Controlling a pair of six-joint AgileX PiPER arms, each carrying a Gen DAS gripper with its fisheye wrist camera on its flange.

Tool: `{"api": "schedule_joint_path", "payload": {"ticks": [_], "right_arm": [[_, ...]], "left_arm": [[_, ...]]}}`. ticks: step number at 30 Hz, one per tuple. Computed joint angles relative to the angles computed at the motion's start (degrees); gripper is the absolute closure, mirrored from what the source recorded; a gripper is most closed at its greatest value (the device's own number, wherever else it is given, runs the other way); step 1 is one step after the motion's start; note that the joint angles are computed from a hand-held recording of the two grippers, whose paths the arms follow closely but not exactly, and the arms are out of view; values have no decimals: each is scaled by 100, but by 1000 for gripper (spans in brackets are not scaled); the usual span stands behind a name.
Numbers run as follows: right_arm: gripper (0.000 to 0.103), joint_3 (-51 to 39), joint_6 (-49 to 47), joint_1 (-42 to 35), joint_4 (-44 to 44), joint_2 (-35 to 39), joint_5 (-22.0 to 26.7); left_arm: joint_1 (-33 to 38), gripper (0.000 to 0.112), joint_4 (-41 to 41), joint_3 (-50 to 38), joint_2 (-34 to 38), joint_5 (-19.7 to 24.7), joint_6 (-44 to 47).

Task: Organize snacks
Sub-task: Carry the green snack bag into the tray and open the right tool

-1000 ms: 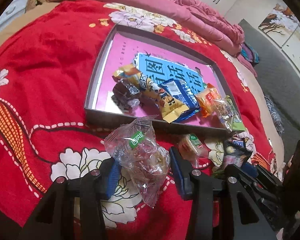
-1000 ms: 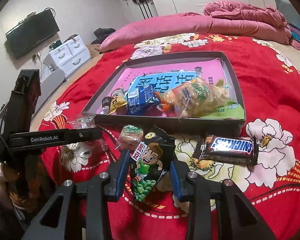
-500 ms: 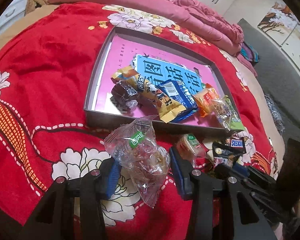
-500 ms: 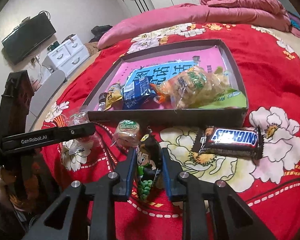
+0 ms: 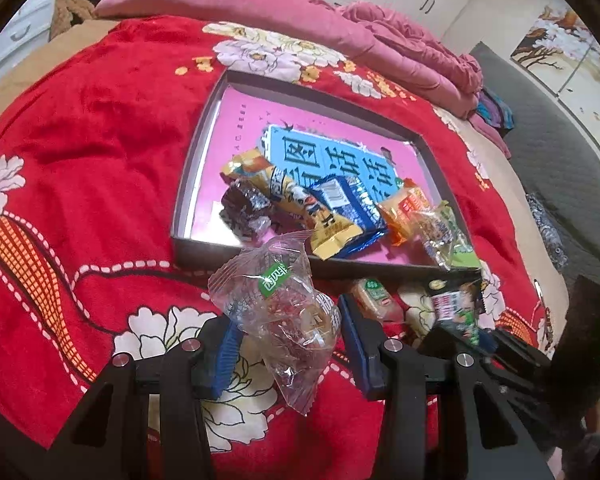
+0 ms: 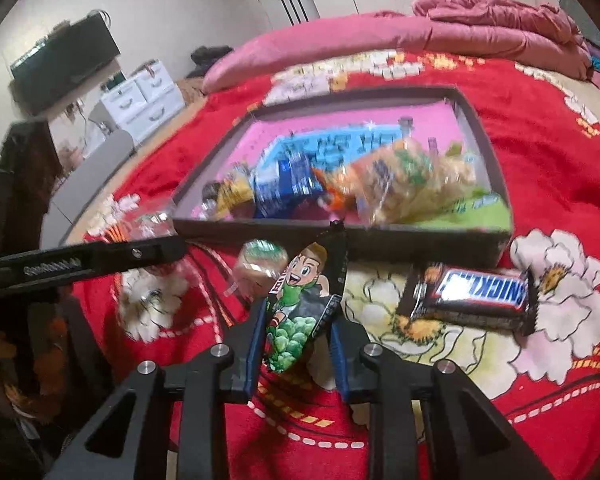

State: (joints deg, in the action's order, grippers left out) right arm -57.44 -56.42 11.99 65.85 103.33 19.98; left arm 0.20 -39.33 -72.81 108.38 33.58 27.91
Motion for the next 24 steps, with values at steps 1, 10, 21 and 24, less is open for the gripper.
{"api": "schedule_joint_path", "payload": {"ticks": [1,10,21,24], "right_arm": [[74,50,-280,-51,275,-65,15],[74,201,-1305,-445,1336,-401,-105],[74,124,-1324,-911,1535,-379,-112],[74,138,-1288,-981,1566,-394,-194]], "left_arm": [[-2,64,5,-11,-20,2,-8],[-58,64,159,-121,-140,-75,-174],[-33,64,374,-607,113,-96,-538],[-51,64,455,-688,172,-133,-636]]}}
